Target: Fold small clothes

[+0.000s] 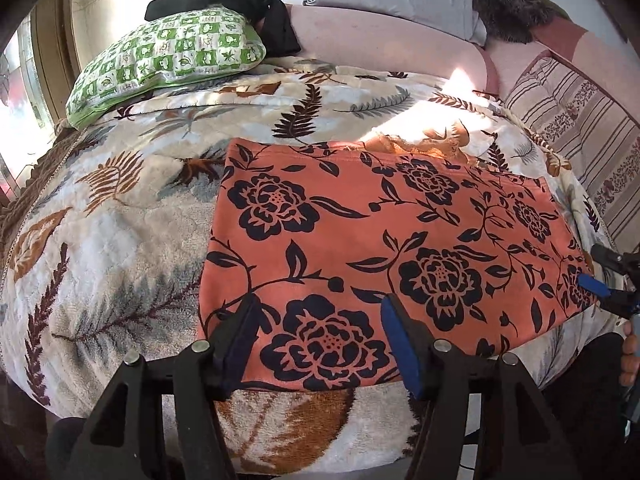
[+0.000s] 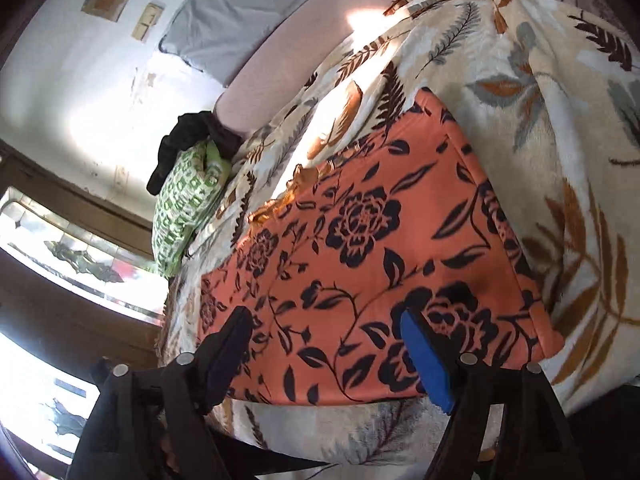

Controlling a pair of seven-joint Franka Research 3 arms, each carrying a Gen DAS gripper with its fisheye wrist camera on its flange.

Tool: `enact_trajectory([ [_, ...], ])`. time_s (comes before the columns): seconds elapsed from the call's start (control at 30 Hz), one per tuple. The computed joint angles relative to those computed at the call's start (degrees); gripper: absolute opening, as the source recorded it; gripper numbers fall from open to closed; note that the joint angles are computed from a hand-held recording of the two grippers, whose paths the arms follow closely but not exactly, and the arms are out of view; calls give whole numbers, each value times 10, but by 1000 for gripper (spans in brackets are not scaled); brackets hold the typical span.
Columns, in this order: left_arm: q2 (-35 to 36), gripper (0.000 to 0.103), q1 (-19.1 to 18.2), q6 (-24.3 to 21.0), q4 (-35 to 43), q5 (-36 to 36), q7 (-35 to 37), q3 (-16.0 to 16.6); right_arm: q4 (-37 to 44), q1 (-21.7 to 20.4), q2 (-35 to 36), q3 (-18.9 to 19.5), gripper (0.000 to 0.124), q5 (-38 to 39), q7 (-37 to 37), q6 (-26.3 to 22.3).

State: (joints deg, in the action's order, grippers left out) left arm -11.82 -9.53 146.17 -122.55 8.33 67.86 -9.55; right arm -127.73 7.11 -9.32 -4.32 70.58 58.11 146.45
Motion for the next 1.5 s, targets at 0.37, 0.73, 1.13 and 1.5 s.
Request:
enact_trajectory([
  [0.37, -43, 67, 9, -38, -12, 61, -69, -13, 1, 8, 7, 4, 85, -82, 66, 35],
  [0.73, -40, 67, 4, -39, -9, 70, -61, -11, 26, 8, 7, 7, 84, -129, 149, 47],
  [1.13, -21, 68, 10, -25, -16, 56, -54, 0, 123, -10, 77, 23, 89, -194, 174, 42],
  [1.5, 1, 68, 22, -22, -16, 42, -56, 4, 215, -38, 153, 25, 88, -290, 255, -5],
])
